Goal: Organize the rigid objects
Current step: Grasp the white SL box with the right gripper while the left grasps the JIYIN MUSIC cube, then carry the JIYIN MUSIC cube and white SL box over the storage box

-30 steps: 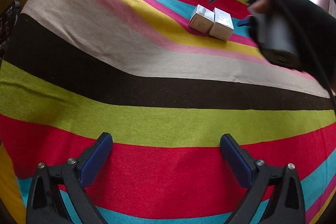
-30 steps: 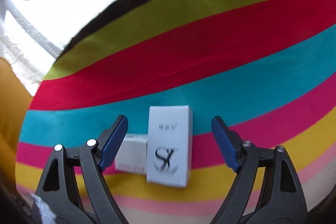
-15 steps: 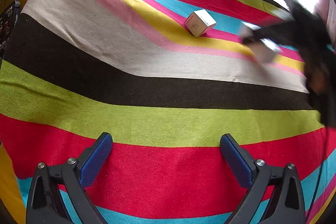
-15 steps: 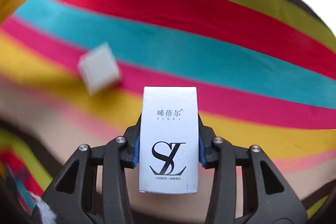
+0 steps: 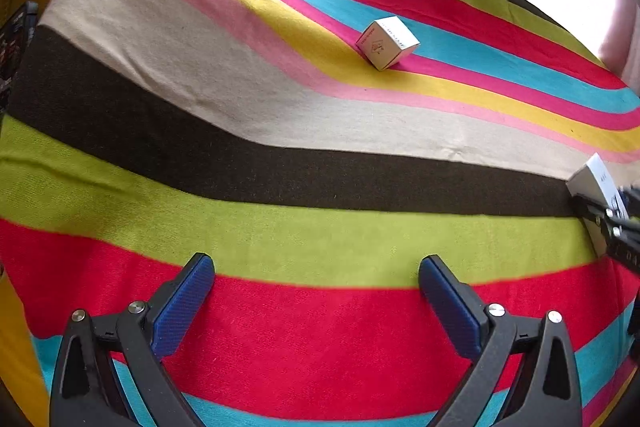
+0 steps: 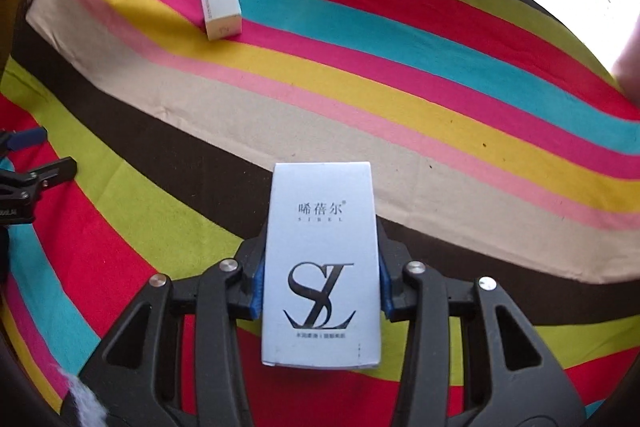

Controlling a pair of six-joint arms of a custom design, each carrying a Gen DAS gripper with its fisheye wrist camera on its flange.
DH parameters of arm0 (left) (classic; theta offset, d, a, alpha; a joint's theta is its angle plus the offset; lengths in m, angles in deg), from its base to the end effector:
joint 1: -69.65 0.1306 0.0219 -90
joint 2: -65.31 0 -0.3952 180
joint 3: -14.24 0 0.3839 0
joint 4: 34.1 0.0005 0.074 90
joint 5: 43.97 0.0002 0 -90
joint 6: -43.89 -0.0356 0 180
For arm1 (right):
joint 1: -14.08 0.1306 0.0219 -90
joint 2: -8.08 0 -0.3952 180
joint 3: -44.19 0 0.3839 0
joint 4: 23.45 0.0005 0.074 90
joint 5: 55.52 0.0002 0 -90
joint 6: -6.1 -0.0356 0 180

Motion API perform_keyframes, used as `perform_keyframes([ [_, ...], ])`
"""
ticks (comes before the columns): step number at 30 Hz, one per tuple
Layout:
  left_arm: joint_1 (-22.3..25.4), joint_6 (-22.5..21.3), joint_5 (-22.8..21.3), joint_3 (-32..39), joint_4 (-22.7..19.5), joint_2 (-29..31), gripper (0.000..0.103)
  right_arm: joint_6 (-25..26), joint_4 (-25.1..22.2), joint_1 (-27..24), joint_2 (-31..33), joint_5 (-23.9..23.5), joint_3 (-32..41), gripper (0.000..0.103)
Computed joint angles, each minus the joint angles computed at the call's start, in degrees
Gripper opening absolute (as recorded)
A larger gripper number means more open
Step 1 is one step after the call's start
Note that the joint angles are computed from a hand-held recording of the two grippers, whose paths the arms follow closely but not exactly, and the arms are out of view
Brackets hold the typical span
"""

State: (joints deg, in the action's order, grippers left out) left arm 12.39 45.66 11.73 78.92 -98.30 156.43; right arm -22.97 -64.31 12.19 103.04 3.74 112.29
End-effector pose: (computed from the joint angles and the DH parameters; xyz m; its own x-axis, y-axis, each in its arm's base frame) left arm 0.2176 -0.3023 0.2514 -0.6812 -0.4673 -0.5636 -0.5621 0.8270 -0.0062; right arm 0.4384 0.0032 0.2540 -0.3048 -0.7416 -0.5976 -0.8887 0.4472 -0.1016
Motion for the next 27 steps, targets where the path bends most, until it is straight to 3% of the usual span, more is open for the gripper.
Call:
perform_keyframes([
  [1, 1.52, -3.56, 1.13, 0.22, 1.6, -0.08, 0.103, -0.46, -0.96, -0.56, 0.93, -1.35, 0.86, 0.046],
  [2, 4.16, -10.34, 3.07, 0.76, 4.28, -0.07, 0.103, -0.89, -1.87, -1.01, 1.6, -2.38, 1.47, 0.046],
  [3, 5.43, -13.45, 3.5, 1.35, 5.05, 0.27, 0.103, -0.87, -2.83, -1.94, 1.91, -3.88, 1.67, 0.047],
  [7, 13.01, -31.29, -1.52, 7.56, 6.55, 5.18, 0.103, -0.5, -2.81, -2.36, 1.29, -3.98, 1.3, 0.047],
  [11, 18.64, -44.13, -4.87, 12.15, 9.22, 9.4, 0.103, 2.39, -7.24, -3.63, 2.41, -5.49, 3.06, 0.059],
  [13, 20.6, -48.98, -5.63, 14.35, 9.56, 11.64, 0.103, 1.44, -5.07, -2.3, 2.17, -4.74, 1.97, 0.061],
  [15, 22.32, -54.54, -4.03, 14.7, 12.93, 12.7, 0.094, 1.55, -5.26, -2.27, 2.31, -4.84, 2.04, 0.063],
  [16, 22.7, -56.65, -3.0, 13.47, 16.48, 11.91, 0.082, 1.61, -5.88, -2.34, 2.67, -5.14, 2.41, 0.063],
  [17, 23.15, -57.81, -0.65, 12.5, 18.82, 11.1, 0.058, 1.35, -6.02, -2.22, 2.93, -5.33, 2.6, 0.063],
  [18, 24.01, -57.35, 5.22, 10.9, 21.96, 9.35, 0.044, 1.4, -6.49, -2.37, 3.11, -5.57, 2.88, 0.063],
  [19, 24.08, -54.2, 7.79, 10.22, 22.23, 8.38, 0.045, 1.48, -6.71, -2.45, 3.19, -5.65, 3.0, 0.063],
  [22, 20.86, -48.07, 7.57, 7.42, 22.87, 5.29, 0.045, 1.12, -6.47, -2.2, 3.25, -5.61, 2.96, 0.063],
  [24, 16.7, -42.16, 6.02, 5.67, 20.74, 3.0, 0.045, 1.03, -6.33, -2.12, 3.2, -5.54, 2.9, 0.063],
  [27, 9.34, -28.39, 3.65, 2.17, 17.29, -1.79, 0.045, 1.03, -6.36, -2.14, 3.18, -5.55, 2.9, 0.063],
])
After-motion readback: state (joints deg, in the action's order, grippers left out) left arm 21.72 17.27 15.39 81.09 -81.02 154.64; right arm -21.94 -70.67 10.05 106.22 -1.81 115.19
